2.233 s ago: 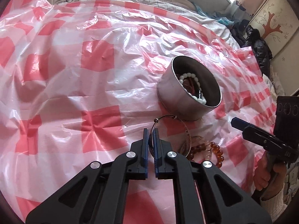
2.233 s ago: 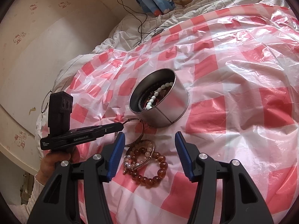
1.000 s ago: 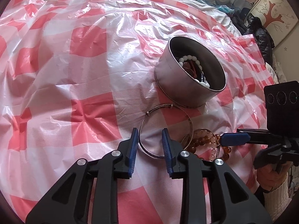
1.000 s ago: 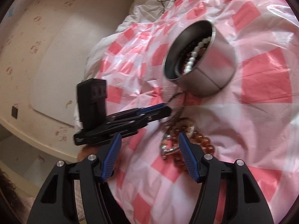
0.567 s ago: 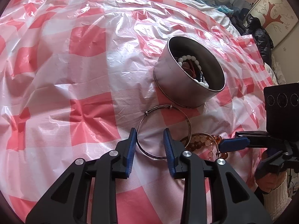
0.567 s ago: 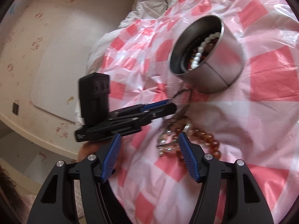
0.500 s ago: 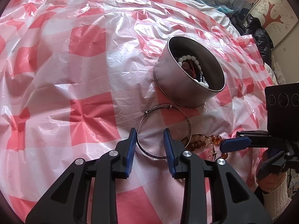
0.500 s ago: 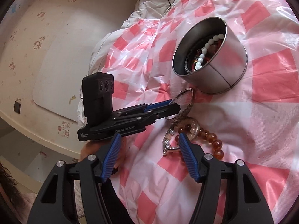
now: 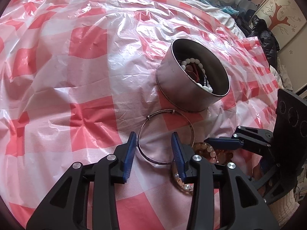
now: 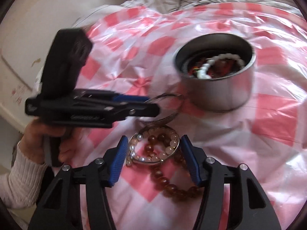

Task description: Organize jewelry

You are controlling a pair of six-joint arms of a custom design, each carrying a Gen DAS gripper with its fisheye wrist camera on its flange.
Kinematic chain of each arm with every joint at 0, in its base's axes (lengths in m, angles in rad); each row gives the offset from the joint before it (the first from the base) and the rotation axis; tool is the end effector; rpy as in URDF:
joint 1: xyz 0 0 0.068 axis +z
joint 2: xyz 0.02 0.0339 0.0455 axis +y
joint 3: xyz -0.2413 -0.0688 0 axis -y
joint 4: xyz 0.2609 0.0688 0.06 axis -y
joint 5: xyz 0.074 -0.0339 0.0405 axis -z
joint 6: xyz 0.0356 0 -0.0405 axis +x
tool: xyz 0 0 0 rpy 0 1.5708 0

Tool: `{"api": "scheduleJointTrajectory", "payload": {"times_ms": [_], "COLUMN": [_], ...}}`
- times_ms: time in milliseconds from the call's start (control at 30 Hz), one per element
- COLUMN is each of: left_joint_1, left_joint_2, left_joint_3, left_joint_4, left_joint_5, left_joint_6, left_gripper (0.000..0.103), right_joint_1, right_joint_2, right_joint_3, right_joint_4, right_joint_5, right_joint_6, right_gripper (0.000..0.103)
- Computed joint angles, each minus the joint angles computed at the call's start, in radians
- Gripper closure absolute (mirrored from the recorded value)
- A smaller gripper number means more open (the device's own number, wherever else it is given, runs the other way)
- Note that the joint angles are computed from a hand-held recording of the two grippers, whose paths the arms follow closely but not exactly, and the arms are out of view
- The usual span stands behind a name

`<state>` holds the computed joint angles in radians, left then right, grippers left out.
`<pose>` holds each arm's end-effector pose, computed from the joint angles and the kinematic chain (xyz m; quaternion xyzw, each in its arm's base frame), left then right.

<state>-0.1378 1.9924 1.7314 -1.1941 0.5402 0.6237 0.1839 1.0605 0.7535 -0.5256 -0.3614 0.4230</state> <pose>0.3921 -0.0729 0.2205 0.3719 0.8875 -0.2452 0.1182 0.2348 0.0565 0.2230 0.0450 0.9187 0.2660 0.2886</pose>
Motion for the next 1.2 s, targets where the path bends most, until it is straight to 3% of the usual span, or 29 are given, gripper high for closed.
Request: {"api": "scheduleJointTrajectory", "payload": {"times_ms": [233, 333, 400, 567, 800, 867, 1000, 1100, 1200], "left_joint_1": [0.009, 0.009, 0.008, 0.005, 0.009, 0.012, 0.022, 0.017, 0.003], "left_joint_2": [0.017, 0.017, 0.016, 0.01, 0.019, 0.022, 0.036, 0.043, 0.026], "left_joint_3": [0.023, 0.022, 0.02, 0.011, 0.021, 0.024, 0.044, 0.048, 0.02], "left_joint_4": [-0.005, -0.004, -0.002, 0.001, 0.002, 0.013, 0.032, 0.045, 0.09], "left_joint_5": [0.008, 0.008, 0.007, 0.009, 0.023, 0.028, 0.042, 0.034, 0.011], "left_joint_6": [-0.007, -0.007, -0.007, -0.004, -0.027, -0.049, -0.1, -0.111, -0.122], "left_gripper": [0.062, 0.06, 0.06, 0.055, 0.054, 0.054, 0.054, 0.054, 0.054], "right_joint_1": [0.025, 0.072, 0.07, 0.011, -0.105, -0.127, -0.119, -0.124, -0.144], "right_joint_2": [-0.053, -0.05, -0.039, -0.034, -0.06, -0.063, -0.056, -0.071, -0.107], "right_joint_3": [0.005, 0.024, 0.018, -0.057, -0.218, -0.24, -0.223, -0.212, -0.201], "right_joint_4": [-0.009, -0.046, -0.03, 0.106, 0.415, 0.45, 0.381, 0.36, 0.326], "right_joint_5": [-0.144, -0.06, -0.068, -0.19, -0.366, -0.373, -0.288, -0.285, -0.297], "right_joint_6": [-0.071, -0.093, -0.073, 0.066, 0.408, 0.457, 0.454, 0.418, 0.369], "right_gripper": [0.048, 0.048, 0.046, 0.042, 0.04, 0.047, 0.085, 0.094, 0.095]}}
